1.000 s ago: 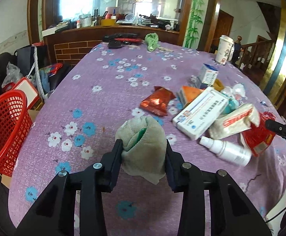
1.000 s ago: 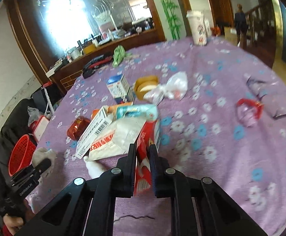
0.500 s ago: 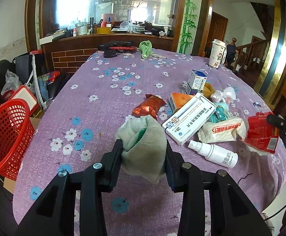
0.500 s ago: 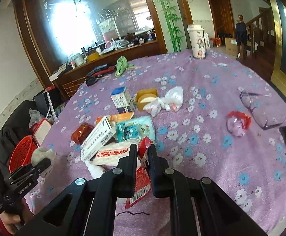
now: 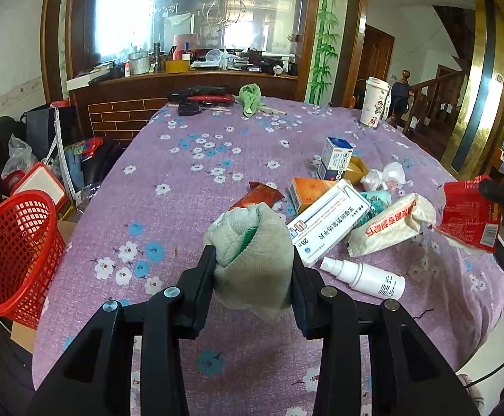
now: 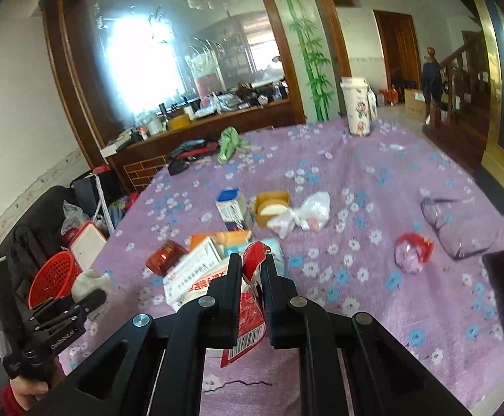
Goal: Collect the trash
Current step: 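Carry tissue and packet to the red wastebasket and open both grippers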
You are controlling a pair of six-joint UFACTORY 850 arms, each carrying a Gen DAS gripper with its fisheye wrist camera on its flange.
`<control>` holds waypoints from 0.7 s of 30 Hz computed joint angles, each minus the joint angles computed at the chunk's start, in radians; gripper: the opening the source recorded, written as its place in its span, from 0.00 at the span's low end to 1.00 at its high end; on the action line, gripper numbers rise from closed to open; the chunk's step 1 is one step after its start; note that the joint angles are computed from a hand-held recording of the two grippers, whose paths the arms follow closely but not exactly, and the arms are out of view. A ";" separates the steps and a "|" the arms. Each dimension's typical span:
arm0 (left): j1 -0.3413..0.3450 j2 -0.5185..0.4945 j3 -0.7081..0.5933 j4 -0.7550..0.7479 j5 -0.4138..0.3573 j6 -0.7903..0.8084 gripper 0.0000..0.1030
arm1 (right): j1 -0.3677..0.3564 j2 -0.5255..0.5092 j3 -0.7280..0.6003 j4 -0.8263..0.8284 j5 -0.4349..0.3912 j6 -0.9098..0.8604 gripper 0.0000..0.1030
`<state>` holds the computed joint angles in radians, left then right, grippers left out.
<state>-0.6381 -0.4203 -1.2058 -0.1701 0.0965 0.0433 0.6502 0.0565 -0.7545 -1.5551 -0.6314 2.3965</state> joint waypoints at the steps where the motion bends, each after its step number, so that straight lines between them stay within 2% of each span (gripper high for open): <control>1: 0.002 0.003 0.001 -0.002 0.001 0.003 0.37 | 0.005 -0.001 -0.005 -0.002 -0.009 -0.005 0.11; 6: 0.008 0.006 -0.004 -0.056 -0.001 0.057 0.37 | 0.004 -0.020 -0.044 -0.038 0.018 -0.010 0.11; 11: 0.030 0.032 0.017 -0.040 0.020 0.023 0.37 | -0.049 -0.087 -0.110 -0.209 0.216 0.118 0.11; 13: 0.046 0.046 0.025 -0.143 0.027 0.115 0.37 | -0.056 -0.145 -0.169 -0.249 0.278 0.131 0.11; 16: 0.077 0.070 0.044 -0.202 0.040 0.156 0.37 | -0.059 -0.237 -0.271 -0.317 0.374 0.166 0.12; 21: 0.154 0.108 0.081 -0.466 0.066 0.383 0.37 | -0.042 -0.404 -0.488 -0.349 0.496 0.125 0.12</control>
